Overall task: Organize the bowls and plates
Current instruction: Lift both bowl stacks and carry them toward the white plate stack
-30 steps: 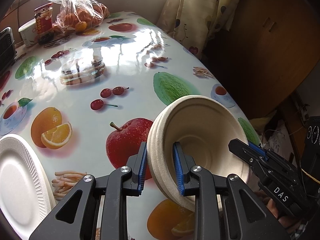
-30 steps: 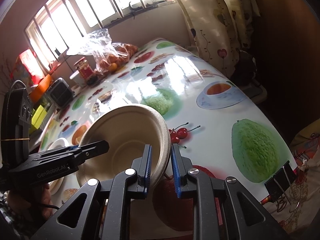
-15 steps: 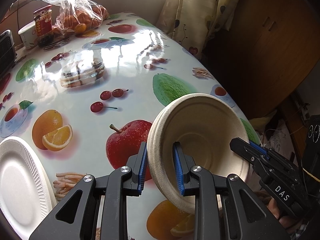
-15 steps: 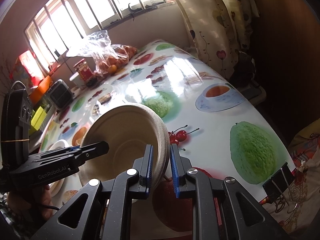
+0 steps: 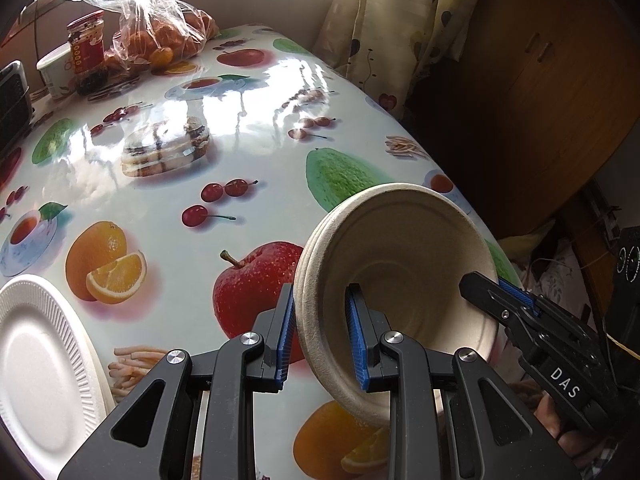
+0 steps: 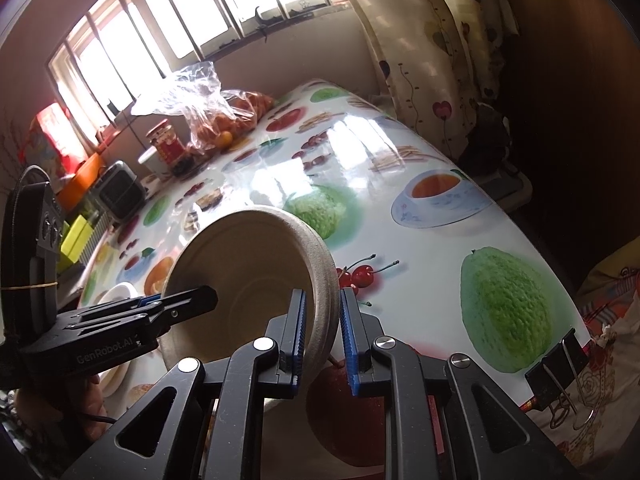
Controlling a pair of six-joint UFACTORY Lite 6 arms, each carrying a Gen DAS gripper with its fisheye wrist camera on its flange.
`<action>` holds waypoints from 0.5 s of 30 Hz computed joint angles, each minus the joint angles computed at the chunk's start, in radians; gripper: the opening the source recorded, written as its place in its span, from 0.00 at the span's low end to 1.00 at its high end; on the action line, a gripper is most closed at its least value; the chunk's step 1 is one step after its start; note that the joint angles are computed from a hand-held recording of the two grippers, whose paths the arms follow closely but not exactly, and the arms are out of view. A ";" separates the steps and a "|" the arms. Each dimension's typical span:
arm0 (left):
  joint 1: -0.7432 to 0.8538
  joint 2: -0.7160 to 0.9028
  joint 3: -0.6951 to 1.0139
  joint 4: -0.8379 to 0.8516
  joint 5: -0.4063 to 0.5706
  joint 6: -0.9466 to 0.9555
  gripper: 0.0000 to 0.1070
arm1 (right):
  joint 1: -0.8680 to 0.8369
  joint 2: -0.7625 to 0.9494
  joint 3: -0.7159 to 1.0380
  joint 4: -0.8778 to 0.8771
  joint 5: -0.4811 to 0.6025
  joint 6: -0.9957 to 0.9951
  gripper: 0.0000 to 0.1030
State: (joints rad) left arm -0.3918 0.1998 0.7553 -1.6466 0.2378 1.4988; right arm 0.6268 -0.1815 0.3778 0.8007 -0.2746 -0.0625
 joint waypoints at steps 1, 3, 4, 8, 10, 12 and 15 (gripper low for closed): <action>0.001 0.005 0.001 0.005 0.002 -0.005 0.24 | 0.004 0.002 0.000 0.006 0.000 -0.001 0.16; 0.000 0.005 -0.005 -0.013 0.007 0.011 0.24 | 0.003 0.004 0.000 0.006 0.003 0.004 0.16; 0.001 0.000 -0.010 -0.021 0.009 0.020 0.24 | 0.006 0.007 0.000 0.010 0.002 0.004 0.16; 0.011 -0.013 -0.024 -0.048 0.021 0.043 0.24 | 0.017 0.015 0.000 -0.005 -0.001 0.034 0.17; 0.009 -0.024 -0.033 -0.067 0.017 0.061 0.24 | 0.027 0.013 -0.003 0.031 -0.007 0.010 0.17; 0.007 -0.030 -0.038 -0.073 0.014 0.068 0.24 | 0.039 0.015 -0.002 0.071 -0.012 -0.021 0.17; -0.001 -0.032 -0.038 -0.062 0.004 0.058 0.24 | 0.044 0.011 -0.005 0.088 -0.013 -0.033 0.17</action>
State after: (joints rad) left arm -0.3927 0.1678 0.7172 -1.7089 0.2422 1.5565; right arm 0.6710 -0.1703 0.3733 0.8886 -0.2880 -0.0955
